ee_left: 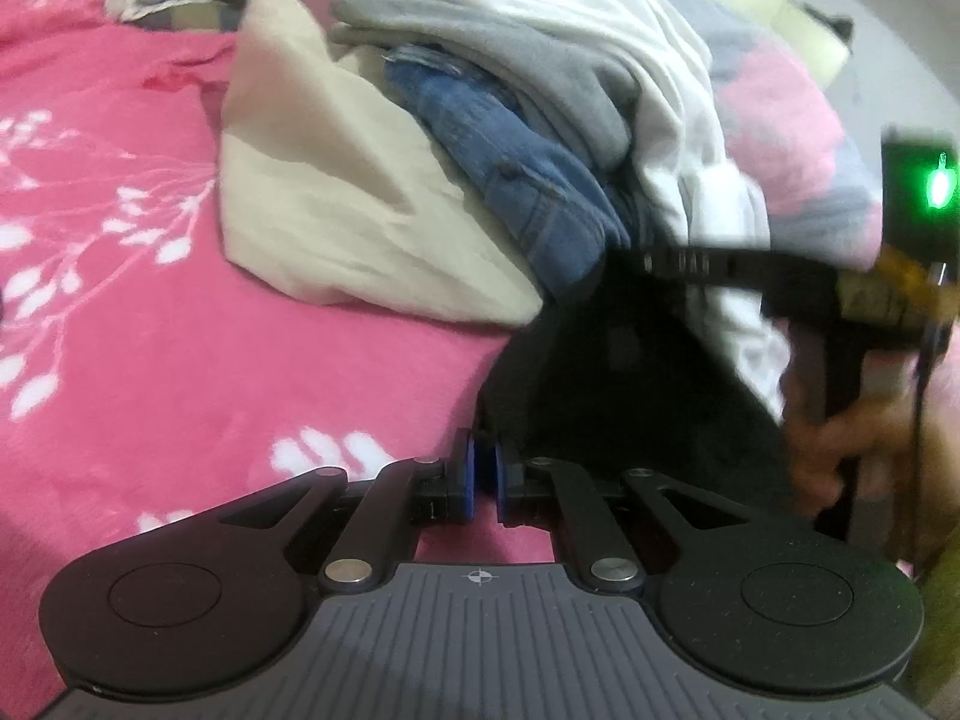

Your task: Fold clothes

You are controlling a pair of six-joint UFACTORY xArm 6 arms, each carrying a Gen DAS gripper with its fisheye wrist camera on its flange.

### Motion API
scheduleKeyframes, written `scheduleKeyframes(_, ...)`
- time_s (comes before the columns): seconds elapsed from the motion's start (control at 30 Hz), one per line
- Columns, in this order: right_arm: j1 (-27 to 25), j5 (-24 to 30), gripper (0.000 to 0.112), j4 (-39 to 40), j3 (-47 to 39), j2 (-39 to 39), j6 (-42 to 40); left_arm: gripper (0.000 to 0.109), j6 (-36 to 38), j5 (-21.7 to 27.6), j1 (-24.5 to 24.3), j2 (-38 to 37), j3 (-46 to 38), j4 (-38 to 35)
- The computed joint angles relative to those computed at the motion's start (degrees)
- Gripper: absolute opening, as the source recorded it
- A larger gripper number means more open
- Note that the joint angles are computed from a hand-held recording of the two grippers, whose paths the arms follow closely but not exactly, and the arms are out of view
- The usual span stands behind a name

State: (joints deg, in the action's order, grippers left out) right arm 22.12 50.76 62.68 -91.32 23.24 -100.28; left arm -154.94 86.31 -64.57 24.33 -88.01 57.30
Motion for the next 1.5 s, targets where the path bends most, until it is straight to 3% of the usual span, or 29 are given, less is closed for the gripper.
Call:
scheduleKeyframes(0.13, -0.22, -1.49, 0.0, 0.08, -0.3, 0.64, 0.26, 0.021, -5.08, 0.93, -0.71, -1.15, 1.78, 1.13)
scheduleKeyframes(0.3, -1.01, -0.75, 0.0, 0.67, -0.08, 0.56, -0.27, 0.024, -9.58, -0.19, -0.43, -2.83, 4.7, 2.0)
scheduleKeyframes(0.47, -0.42, -1.14, 0.0, 1.78, -0.06, 0.38, 1.12, 0.025, -9.55, -2.92, 0.71, -4.34, 7.34, 2.81)
scheduleKeyframes(0.53, -0.31, -1.09, 0.0, 1.63, -0.31, 0.45, 2.49, 0.02, -7.64, -2.78, 0.92, -3.93, 6.73, 2.72)
scheduleKeyframes(0.6, -0.38, -1.24, 0.0, 1.53, -0.17, 0.32, 2.53, 0.004, -6.52, -2.19, 0.85, -3.62, 6.19, 2.44)
scheduleKeyframes(0.63, -0.34, -1.38, 0.0, 1.54, -0.01, 0.25, 2.41, 0.002, -6.77, -1.9, 0.76, -3.66, 6.23, 2.36)
scheduleKeyframes(0.83, 1.41, -4.79, 0.002, 1.33, 1.44, 0.05, 1.64, 0.0, -10.7, 1.15, 0.48, -5.06, 7.82, -0.22)
scheduleKeyframes(0.9, 2.15, -6.54, 0.007, 0.17, 1.85, -0.17, 2.15, 0.0, -13.43, -0.8, 0.79, -6.77, 10.41, 0.04)
scheduleKeyframes(0.97, 2.32, -7.47, 0.032, -0.79, 1.99, -0.63, 3.04, 0.0, -15.99, -2.28, 0.83, -8.02, 12.35, 1.22)
scheduleKeyframes(1.03, 1.22, -5.35, 0.048, -0.78, 1.25, -1.07, 4.14, 0.002, -16.48, -2.97, 0.76, -8.38, 12.91, 2.4)
scheduleKeyframes(1.13, -1.02, -2.33, 0.051, -0.21, 0.09, -2.21, 6.28, 0.017, -15.94, -4.15, 0.81, -8.65, 13.25, 4.01)
scheduleKeyframes(1.27, -5.04, -1.03, 0.058, 4.18, 0.6, -5.37, 8.02, 0.028, -14.0, -4.62, 0.83, -8.4, 12.7, 5.22)
scheduleKeyframes(1.4, -8.65, 0.11, 0.055, 3.1, 1.33, -7.72, 12.26, 0.033, -11.49, -6.64, 1.44, -8.49, 12.74, 5.74)
scheduleKeyframes(1.5, -9.6, 0.4, 0.038, -1.76, 3.71, -9.24, 12.58, 0.033, -4.81, -5.83, 2.03, -6.49, 9.56, 3.37)
